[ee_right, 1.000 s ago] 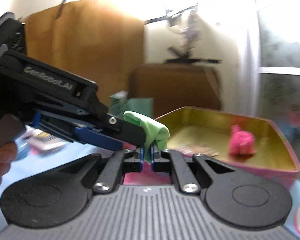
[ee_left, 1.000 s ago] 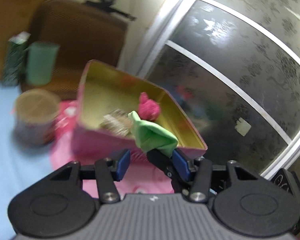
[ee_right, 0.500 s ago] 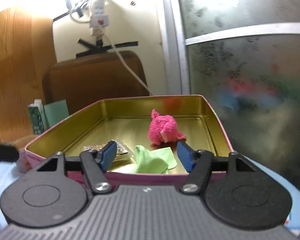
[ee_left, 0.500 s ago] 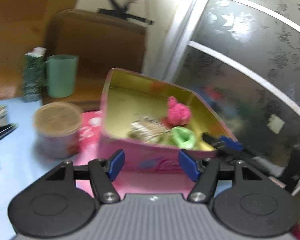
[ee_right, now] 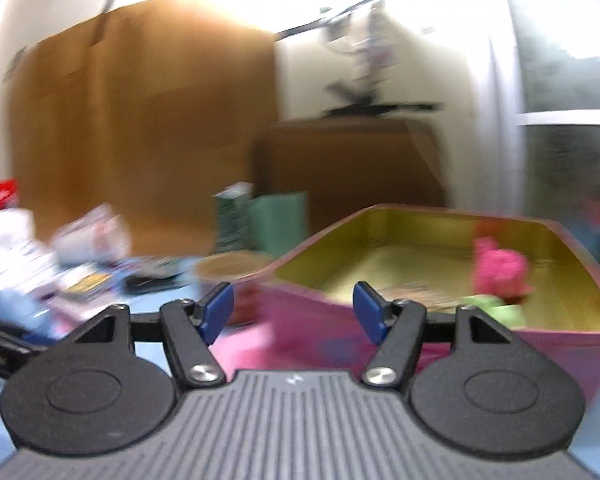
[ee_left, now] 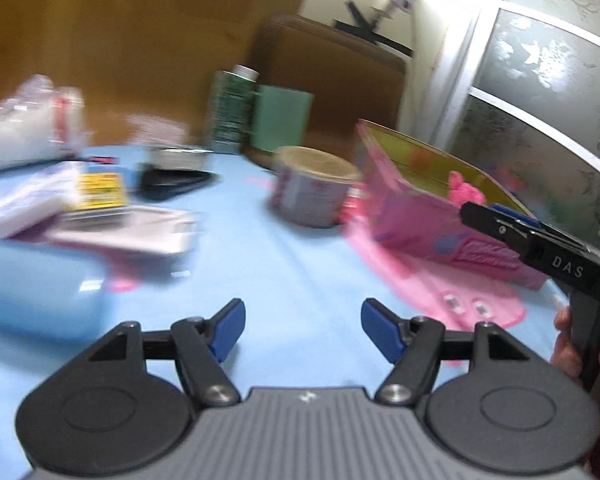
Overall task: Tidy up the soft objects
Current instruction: 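Grasp the green Virjoy tissue pack with the right tool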
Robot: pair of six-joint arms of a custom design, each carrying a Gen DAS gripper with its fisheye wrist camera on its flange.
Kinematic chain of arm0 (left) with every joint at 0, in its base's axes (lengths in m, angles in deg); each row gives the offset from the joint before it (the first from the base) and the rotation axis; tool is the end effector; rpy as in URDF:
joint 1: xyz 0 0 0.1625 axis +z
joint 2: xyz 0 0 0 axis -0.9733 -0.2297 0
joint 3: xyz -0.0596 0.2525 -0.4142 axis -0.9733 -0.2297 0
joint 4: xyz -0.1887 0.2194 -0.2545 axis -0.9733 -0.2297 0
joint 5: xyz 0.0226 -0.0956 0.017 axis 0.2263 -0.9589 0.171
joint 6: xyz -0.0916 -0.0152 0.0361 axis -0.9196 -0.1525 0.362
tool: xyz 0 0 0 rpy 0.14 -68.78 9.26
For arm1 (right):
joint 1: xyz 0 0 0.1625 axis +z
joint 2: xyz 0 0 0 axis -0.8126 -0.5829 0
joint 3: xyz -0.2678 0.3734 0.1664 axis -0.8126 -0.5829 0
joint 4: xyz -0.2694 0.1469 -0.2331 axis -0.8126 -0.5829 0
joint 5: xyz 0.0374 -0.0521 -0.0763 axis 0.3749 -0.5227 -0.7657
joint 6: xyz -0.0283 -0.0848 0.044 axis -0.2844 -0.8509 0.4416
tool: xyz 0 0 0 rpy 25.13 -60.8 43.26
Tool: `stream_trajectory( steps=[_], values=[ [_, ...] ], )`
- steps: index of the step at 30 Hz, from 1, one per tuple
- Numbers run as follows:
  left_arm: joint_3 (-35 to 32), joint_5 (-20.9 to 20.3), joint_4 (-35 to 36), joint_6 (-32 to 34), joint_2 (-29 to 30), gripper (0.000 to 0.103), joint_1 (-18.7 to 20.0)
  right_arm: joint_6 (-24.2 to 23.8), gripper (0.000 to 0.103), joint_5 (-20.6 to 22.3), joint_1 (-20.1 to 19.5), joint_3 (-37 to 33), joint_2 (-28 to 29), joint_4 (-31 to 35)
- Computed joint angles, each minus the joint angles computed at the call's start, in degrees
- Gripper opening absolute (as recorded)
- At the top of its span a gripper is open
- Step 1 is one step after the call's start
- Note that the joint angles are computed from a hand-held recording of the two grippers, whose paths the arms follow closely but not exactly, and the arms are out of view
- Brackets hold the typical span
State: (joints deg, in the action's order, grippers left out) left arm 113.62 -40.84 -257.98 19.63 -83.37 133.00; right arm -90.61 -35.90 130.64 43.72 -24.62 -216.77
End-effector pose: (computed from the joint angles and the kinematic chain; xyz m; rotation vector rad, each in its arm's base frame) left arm -0.2216 -0.6552 0.0147 0.7528 2.5345 -1.0217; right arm -0.0094 -0.6789 0.2494 0.7688 -2.1782 1.4503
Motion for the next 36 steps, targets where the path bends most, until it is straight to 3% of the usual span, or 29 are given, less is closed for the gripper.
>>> stream_trajectory(
  steps=[3,7,12,19,20,22,25,31,36],
  values=[
    [4.24,2.73,-6.29,2.13,-1.85,0.066,0.48,-0.43,0.067,-0.73,1.95,-2.29,-0.07,10.47],
    [6.88,6.87,-13.85,3.28,-2.80,0.072,1.54,-1.74,0.068,-2.81,5.68,-7.97,2.57,19.13],
    [7.68,2.42,-18.01,1.91,-3.31,0.072,3.33,1.68,0.072,-8.19,11.14,-22.40,9.85,32.17],
    [8.70,0.99,-20.45,2.29,-3.12,0.073,3.27,4.10,0.078,-22.46,16.08,-46.29,23.50,45.45],
    [8.96,0.57,-20.52,1.88,-3.27,0.073,3.43,4.44,0.077,-24.42,16.40,-49.06,24.98,47.23],
    [8.88,-0.14,-20.24,1.07,-3.39,0.073,3.74,5.51,0.057,-27.53,16.70,-53.29,27.03,51.15],
    [8.86,-1.06,-20.17,0.48,-3.57,0.073,4.14,6.23,0.056,-25.44,16.28,-49.39,24.77,48.36],
    [9.05,-1.83,-20.47,0.17,-3.82,0.073,4.39,0.02,0.056,-14.30,13.72,-24.83,11.70,36.41],
    [9.14,-5.11,-17.75,-1.70,-4.92,0.073,5.40,-4.49,0.056,-10.98,9.24,-7.21,2.00,29.76]
  ],
)
